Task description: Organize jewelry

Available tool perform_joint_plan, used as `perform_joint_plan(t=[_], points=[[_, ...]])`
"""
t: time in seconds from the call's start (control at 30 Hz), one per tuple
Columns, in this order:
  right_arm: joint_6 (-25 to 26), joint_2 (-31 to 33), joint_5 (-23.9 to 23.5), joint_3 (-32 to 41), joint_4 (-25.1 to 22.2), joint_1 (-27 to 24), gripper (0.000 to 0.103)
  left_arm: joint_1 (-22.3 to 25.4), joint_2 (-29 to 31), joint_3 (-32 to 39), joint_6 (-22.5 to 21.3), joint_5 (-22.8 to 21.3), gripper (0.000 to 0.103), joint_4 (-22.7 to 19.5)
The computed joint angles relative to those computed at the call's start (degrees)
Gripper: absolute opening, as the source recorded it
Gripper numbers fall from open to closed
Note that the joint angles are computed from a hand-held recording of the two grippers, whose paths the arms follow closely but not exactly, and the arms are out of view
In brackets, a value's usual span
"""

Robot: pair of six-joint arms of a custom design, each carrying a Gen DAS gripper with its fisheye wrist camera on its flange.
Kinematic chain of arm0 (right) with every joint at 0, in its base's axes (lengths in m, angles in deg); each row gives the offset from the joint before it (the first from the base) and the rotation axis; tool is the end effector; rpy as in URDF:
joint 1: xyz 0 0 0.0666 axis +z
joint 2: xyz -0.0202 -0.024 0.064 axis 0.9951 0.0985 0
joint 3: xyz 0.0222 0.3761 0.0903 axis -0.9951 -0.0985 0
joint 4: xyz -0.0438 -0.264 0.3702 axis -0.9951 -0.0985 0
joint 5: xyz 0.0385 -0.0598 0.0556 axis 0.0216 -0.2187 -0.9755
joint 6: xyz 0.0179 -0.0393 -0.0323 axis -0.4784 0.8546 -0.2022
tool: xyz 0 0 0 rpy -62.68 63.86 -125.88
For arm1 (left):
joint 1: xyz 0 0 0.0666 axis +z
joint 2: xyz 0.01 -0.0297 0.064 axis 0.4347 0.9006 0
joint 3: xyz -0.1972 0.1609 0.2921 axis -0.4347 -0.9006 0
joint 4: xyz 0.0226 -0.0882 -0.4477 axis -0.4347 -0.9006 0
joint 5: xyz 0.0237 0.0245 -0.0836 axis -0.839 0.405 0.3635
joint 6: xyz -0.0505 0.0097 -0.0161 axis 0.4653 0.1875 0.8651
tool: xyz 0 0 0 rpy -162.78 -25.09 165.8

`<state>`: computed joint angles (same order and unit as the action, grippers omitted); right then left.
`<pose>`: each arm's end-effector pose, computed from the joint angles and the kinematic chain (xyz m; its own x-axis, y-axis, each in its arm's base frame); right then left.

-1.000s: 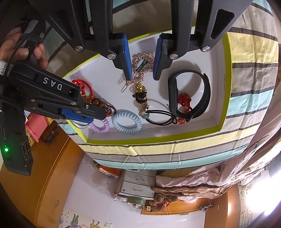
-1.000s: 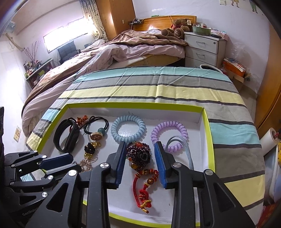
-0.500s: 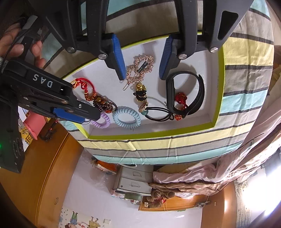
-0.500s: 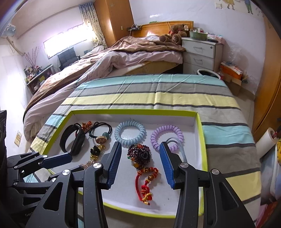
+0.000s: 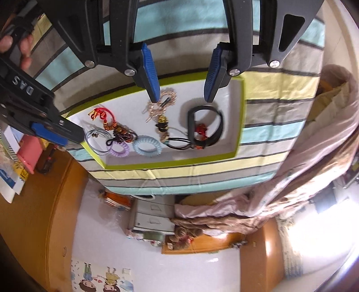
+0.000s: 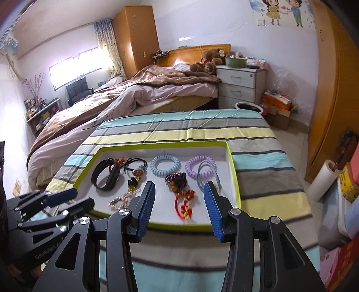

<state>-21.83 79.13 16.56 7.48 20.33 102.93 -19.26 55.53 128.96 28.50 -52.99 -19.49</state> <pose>0.5282 0.1813 0.3159 -0.6138 -0.1457 -0.7759 -0.3657 0.9235 0.1159 0.4543 -0.4292 0.3406 -0.7183 -0.0553 -0.6936 -0.0674 0.9977 -0.0097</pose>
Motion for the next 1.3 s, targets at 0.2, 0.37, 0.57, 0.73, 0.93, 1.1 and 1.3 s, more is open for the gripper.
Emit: perform_joint_plan(t=[0.2, 0.37, 0.57, 0.73, 0.93, 1.1, 1.3], points=[[-0.88, -5.35, 3.93, -4.96, 1.48, 1.46, 0.046, -2.17, -1.99, -1.69, 3.43, -5.09, 0.041, -2.08], [-1.02, -8.21, 5.86, -8.03, 1.93, 2.7, 0.046, -3.82, -1.74, -1.34, 4.94, -7.41, 0.041, -5.01], [-2.3, -10.52, 6.38, -10.7, 2.21, 3.33, 0.046, -5.35, -2.49, -2.86, 4.06, -6.66, 0.041, -2.44], [-3.65, -11.35, 6.31, -11.58, 2.31, 3.35, 0.046, -5.74, -3.07, -3.74, 4.42, -6.42, 0.041, -1.11], [-3.94, -11.72, 6.58, -12.15, 2.8, 3.6, 0.046, -5.71, -3.75, -4.54, 5.54, -6.64, 0.041, -0.6], [-3.81, -11.79, 6.52, -12.13, 2.43, 3.69, 0.046, -5.52, -4.12, -5.07, 6.08, -6.25, 0.041, -0.43], [-3.84, -11.7, 6.87, -12.03, 2.38, 3.88, 0.046, -5.48, -3.91, -4.86, 6.15, -6.29, 0.041, -0.83]])
